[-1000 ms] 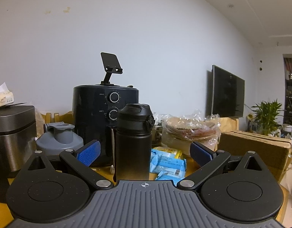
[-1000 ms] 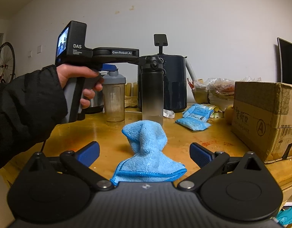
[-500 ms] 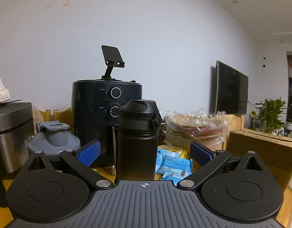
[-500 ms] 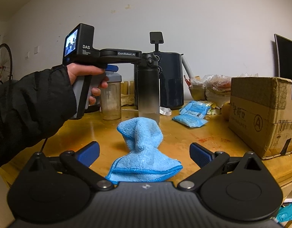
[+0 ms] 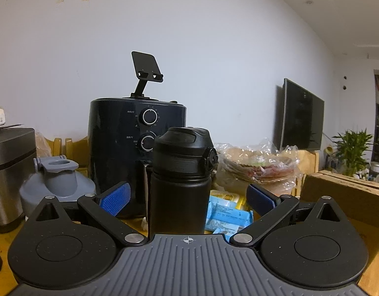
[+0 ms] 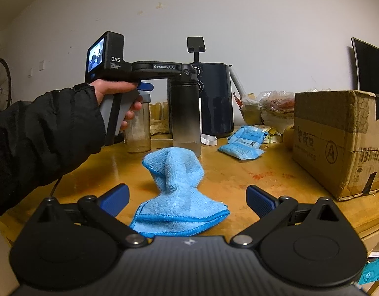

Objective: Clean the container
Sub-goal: 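Close the left gripper around the water bottle body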

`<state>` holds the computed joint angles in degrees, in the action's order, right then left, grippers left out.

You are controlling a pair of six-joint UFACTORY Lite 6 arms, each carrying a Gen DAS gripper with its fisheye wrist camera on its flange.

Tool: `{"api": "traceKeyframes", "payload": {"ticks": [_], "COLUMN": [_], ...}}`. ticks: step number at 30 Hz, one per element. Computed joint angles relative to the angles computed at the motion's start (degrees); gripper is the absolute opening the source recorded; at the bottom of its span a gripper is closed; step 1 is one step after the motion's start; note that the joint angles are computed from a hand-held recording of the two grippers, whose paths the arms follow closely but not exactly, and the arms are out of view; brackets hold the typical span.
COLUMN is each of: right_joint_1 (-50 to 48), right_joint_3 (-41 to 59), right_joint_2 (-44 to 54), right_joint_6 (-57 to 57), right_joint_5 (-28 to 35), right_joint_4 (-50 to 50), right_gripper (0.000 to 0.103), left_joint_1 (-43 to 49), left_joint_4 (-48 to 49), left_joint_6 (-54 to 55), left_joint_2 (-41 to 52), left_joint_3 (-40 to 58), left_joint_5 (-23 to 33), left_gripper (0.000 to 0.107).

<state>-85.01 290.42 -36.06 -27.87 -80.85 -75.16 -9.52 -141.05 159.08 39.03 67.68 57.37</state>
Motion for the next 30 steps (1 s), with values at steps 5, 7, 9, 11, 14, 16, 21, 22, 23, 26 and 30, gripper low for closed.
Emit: {"api": "traceKeyframes", "payload": {"ticks": [5, 7, 9, 11, 14, 16, 21, 22, 23, 26, 30], "right_joint_1": [-0.58, -0.85, -1.13, -1.38, -1.67, -1.63, -1.54, -1.49, -1.44, -1.28, -1.07], "right_joint_3": [0.39, 0.55, 0.71, 0.85, 1.05, 1.31, 1.50, 1.52, 1.54, 1.60, 1.69], "right_joint_2": [-0.15, -0.20, -0.26, -0.30, -0.36, -0.36, -0.35, -0.36, -0.36, -0.37, -0.38], "right_joint_6": [0.56, 0.85, 1.15, 1.35, 1.60, 1.93, 2.35, 2.41, 2.48, 2.68, 2.94], "right_joint_5": [0.77, 1.08, 1.40, 1.68, 2.04, 2.15, 2.11, 2.09, 2.07, 2.00, 1.91], "right_joint_4": [-0.38, -0.54, -0.71, -0.87, -1.07, -1.02, -0.64, -0.55, -0.46, -0.20, 0.16], "right_gripper": [0.103, 0.103, 0.103, 0.103, 0.103, 0.103, 0.103, 0.103, 0.103, 0.103, 0.103], "left_joint_1": [-0.77, -1.17, -1.37, -1.61, -2.01, -2.31, -3.16, -3.40, -3.62, -4.15, -4.75], "left_joint_4": [-0.87, -1.57, -1.43, -1.61, -1.95, -2.09, -3.00, -3.46, -3.87, -4.24, -4.78], "left_joint_6": [0.41, 0.96, 0.57, 0.46, 0.40, 0.06, -0.34, -0.07, 0.15, -0.20, -0.11], "left_joint_2": [1.94, 2.53, 3.13, 3.61, 4.28, 4.82, 5.97, 6.18, 6.40, 7.32, 8.58], "left_joint_3": [2.95, 3.84, 4.84, 5.66, 6.73, 7.78, 10.32, 10.77, 11.26, 13.16, 15.22], "left_joint_5": [-1.08, -1.59, -1.89, -2.21, -2.60, -3.02, -4.15, -4.41, -4.67, -5.63, -6.19], "left_gripper": [0.103, 0.103, 0.103, 0.103, 0.103, 0.103, 0.103, 0.103, 0.103, 0.103, 0.103]}}
